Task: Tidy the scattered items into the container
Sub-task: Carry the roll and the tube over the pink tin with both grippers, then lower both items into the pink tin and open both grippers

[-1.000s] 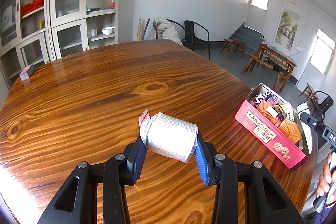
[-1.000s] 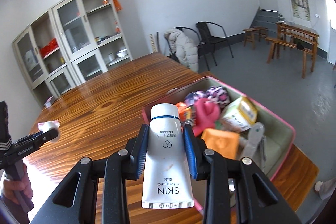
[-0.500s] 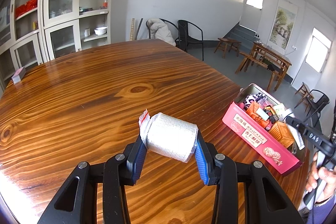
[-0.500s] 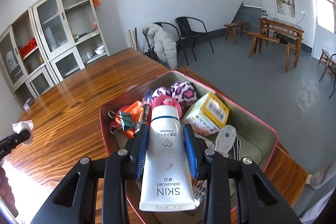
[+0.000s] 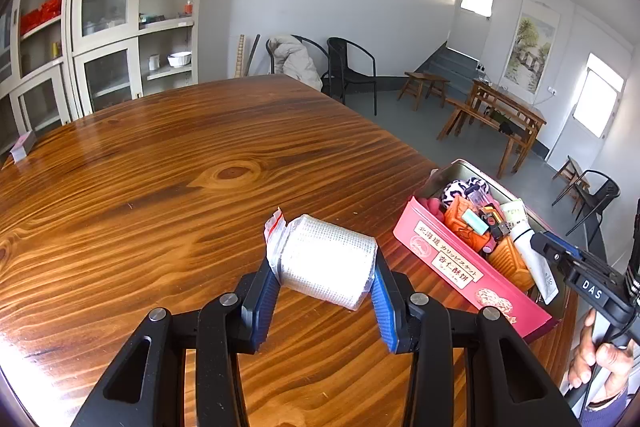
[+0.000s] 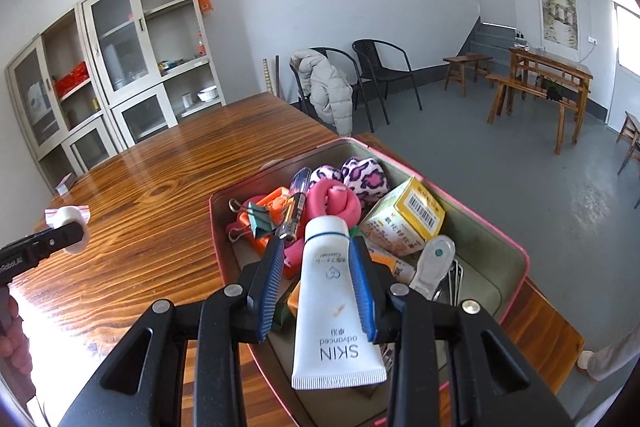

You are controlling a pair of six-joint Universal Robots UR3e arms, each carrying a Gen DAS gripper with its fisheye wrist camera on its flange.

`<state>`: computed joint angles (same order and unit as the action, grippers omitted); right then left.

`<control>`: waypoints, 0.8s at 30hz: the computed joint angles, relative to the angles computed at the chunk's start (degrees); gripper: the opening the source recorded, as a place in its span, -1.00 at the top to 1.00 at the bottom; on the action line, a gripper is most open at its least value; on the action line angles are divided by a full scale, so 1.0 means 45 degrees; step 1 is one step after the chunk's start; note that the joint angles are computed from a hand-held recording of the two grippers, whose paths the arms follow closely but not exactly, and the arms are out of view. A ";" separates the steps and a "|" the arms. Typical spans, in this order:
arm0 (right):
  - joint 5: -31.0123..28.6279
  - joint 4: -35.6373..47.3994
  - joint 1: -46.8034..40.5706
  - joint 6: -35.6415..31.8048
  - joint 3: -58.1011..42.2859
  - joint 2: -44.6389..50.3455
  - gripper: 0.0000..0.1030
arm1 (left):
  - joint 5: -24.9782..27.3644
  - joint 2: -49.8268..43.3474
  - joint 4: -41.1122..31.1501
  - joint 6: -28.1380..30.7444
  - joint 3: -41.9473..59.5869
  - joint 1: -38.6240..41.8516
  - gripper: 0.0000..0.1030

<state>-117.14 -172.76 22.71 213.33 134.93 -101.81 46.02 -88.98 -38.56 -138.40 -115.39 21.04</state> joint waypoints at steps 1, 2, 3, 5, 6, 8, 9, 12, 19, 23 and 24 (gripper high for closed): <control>0.0067 -0.0040 -0.0025 0.0020 0.0108 -0.0071 0.28 | 0.0021 0.0024 0.0047 -0.0049 -0.0034 -0.0052 0.14; 0.0097 -0.0080 -0.0042 0.0026 0.0204 -0.0142 0.28 | 0.0051 0.0046 0.0125 -0.0117 -0.0076 -0.0120 0.14; 0.0188 -0.0139 -0.0110 0.0014 0.0336 -0.0249 0.28 | 0.0086 0.0054 0.0212 -0.0193 -0.0108 -0.0199 0.14; 0.0490 -0.0229 -0.0339 -0.0036 0.0566 -0.0489 0.28 | 0.0147 0.0052 0.0315 -0.0304 -0.0133 -0.0343 0.14; 0.0633 -0.0255 -0.0453 -0.0077 0.0678 -0.0606 0.28 | 0.0164 0.0051 0.0354 -0.0344 -0.0140 -0.0397 0.14; 0.0817 -0.0393 -0.0550 -0.0089 0.0828 -0.0680 0.28 | 0.0160 0.0073 0.0403 -0.0393 -0.0181 -0.0470 0.14; 0.0952 -0.0466 -0.0638 -0.0138 0.0933 -0.0779 0.28 | 0.0144 0.0106 0.0427 -0.0411 -0.0224 -0.0500 0.14; 0.1434 -0.0665 -0.0897 -0.0338 0.1219 -0.1089 0.27 | 0.0114 0.0206 0.0507 -0.0534 -0.0327 -0.0569 0.14; 0.4467 -0.1556 -0.2963 -0.0993 0.2923 -0.2864 0.21 | 0.0078 0.0402 0.0587 -0.0844 -0.0344 -0.0961 0.14; 0.3945 -0.1634 -0.2832 -0.0812 0.3049 -0.2815 0.21 | 0.0178 0.0119 0.0743 -0.1207 -0.0033 -0.1533 0.14; 0.3789 -0.1667 -0.2777 -0.0751 0.3105 -0.2841 0.21 | 0.0195 0.0037 0.0799 -0.1326 0.0078 -0.1726 0.14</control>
<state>-100.08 -180.26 10.21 209.95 148.90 -114.59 46.90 -88.82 -34.96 -144.36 -115.04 13.27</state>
